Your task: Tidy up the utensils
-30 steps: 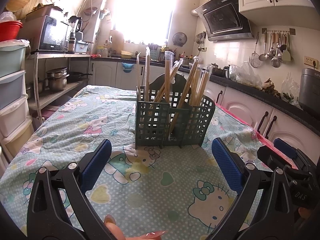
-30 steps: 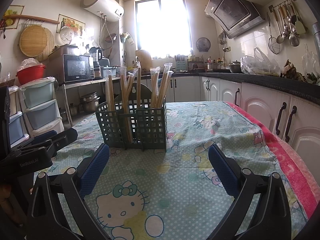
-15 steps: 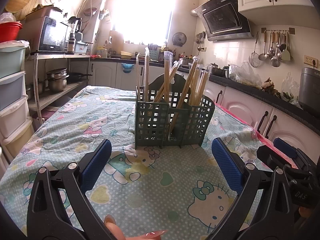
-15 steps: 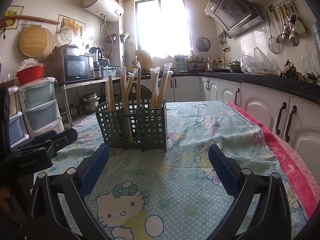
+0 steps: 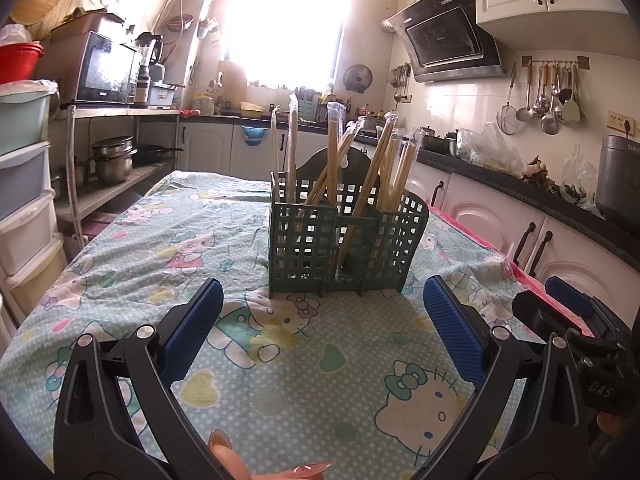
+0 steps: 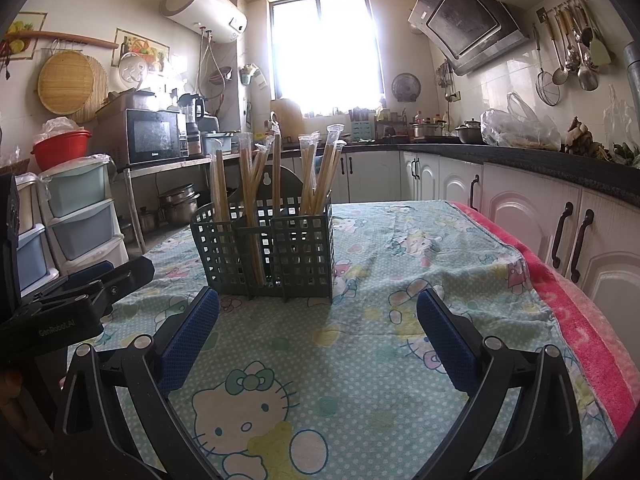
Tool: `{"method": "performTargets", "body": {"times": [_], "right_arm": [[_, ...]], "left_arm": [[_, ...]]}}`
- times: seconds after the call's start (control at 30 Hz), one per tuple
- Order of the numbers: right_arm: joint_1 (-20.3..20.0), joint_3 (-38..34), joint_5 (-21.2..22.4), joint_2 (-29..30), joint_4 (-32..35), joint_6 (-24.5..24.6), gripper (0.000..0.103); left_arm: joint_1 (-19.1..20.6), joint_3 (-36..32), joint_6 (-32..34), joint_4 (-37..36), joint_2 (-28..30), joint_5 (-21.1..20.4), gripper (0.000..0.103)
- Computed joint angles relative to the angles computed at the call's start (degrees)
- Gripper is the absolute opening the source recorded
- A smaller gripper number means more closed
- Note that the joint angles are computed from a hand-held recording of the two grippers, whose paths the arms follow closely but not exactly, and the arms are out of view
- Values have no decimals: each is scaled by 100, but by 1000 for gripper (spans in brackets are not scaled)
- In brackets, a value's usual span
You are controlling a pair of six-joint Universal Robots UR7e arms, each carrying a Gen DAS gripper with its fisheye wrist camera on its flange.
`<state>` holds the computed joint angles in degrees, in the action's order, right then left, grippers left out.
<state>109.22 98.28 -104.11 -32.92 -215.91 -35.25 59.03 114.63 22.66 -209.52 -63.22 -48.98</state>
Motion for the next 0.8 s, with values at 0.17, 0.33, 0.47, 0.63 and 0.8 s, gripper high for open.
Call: {"method": "performTargets", "body": {"times": [0.17,0.33,0.47,0.63,0.8], "right_arm": [[-1,0,1,-3,4,-3,96],[2,-19,-103,-9,4,42,96],[-16,-86,-293,-27,-6,137,96],[-78,-322,-673,-205,606,479,96],[-192,-1317,-1664,-170,2108,720,96]], "left_arm": [[-35,-36,142,-90,67,162,92],[-14,-58,-14,163,17,165,92],[-13,-173,-473,647,-48,447,92],[66,-345,-896,1249,-241,678,92],[318,-1144,-431,1764,-80,1424,92]]}}
